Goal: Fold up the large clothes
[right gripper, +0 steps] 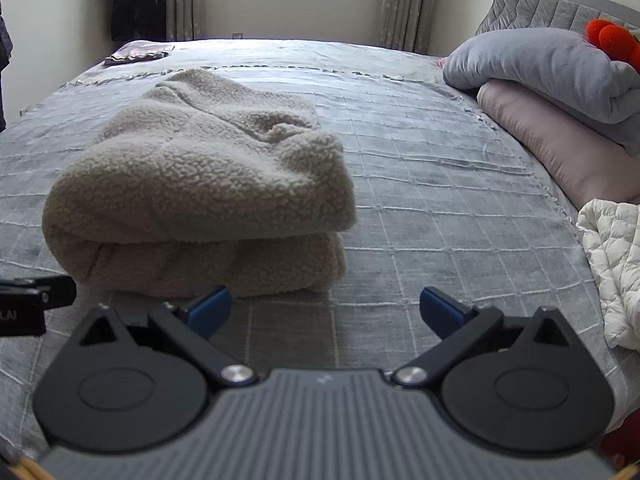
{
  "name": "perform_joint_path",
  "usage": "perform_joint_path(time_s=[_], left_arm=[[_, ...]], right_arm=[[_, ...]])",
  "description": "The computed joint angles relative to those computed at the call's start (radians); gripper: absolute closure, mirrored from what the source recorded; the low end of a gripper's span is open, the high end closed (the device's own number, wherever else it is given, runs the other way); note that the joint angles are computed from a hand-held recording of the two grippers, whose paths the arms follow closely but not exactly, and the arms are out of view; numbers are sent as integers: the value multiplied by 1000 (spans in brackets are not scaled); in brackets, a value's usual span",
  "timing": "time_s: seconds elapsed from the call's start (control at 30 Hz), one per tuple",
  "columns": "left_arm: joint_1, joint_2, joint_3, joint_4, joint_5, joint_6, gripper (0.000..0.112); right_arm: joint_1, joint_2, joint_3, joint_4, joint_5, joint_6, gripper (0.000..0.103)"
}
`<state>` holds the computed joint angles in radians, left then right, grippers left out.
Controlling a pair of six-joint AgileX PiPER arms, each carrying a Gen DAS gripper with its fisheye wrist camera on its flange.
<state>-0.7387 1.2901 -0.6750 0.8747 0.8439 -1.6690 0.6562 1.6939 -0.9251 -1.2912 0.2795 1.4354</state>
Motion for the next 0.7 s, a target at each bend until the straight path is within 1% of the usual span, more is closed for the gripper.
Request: perform_joint_path(time_s=[0.33, 0.6, 0.7], left_arm=[[-18, 14, -16, -3, 23, 0, 9], [-20, 11, -16, -4, 23, -5, 9], [-23, 7, -13, 0, 21, -10, 9]], right_arm=[[-6, -11, 15, -32, -13, 39, 1], [-5, -22, 23, -35, -13, 45, 1], [-2, -29, 30, -60, -11, 73, 1]])
